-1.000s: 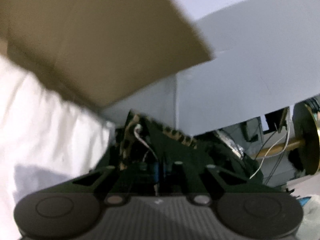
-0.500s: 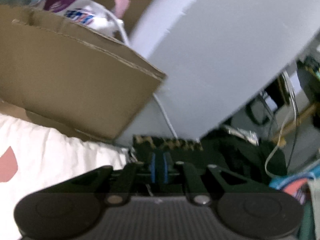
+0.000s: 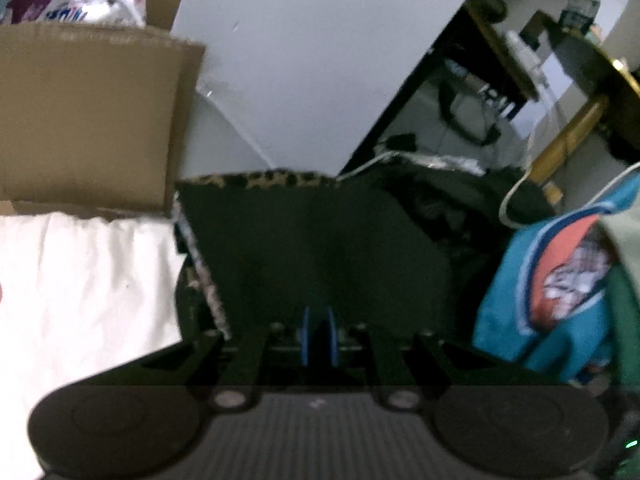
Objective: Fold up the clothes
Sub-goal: 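Open both grippers to release the garment on the pile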
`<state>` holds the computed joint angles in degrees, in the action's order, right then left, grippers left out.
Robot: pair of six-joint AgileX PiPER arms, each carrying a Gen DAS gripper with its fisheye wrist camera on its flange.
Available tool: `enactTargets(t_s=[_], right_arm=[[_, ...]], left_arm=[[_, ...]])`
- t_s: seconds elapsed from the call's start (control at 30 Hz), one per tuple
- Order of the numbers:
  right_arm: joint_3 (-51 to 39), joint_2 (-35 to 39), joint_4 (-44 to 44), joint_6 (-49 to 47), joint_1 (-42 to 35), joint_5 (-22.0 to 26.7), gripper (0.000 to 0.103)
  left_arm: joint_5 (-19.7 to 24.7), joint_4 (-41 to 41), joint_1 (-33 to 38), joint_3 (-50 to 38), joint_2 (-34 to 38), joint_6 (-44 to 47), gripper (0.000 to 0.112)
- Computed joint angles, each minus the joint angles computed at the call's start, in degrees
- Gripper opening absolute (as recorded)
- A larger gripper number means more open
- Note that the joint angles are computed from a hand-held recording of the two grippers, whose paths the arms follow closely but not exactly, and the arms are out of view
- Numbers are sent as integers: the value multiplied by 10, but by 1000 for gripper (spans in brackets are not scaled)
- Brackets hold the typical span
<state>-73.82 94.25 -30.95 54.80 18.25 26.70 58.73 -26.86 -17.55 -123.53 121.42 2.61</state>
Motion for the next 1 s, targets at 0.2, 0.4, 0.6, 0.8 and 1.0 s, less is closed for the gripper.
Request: enactTargets(t_s=[0.2, 0.4, 0.6, 0.8, 1.0], right_arm=[[-69, 65, 10, -38, 8, 7, 50], [-65, 68, -12, -21, -3, 6, 51], [-14, 35, -6, -13, -24, 6, 56], [45, -26, -1, 6, -23, 20, 54], [70, -63, 33, 16, -6, 17, 54]], left_arm=[[0, 11, 10, -33, 35, -4, 3], [6, 56, 0, -60, 51, 6, 3], [23, 114, -9, -104, 72, -25, 3], [62, 118, 4, -146, 70, -15, 2], [32, 90, -8, -41, -11, 30, 3]])
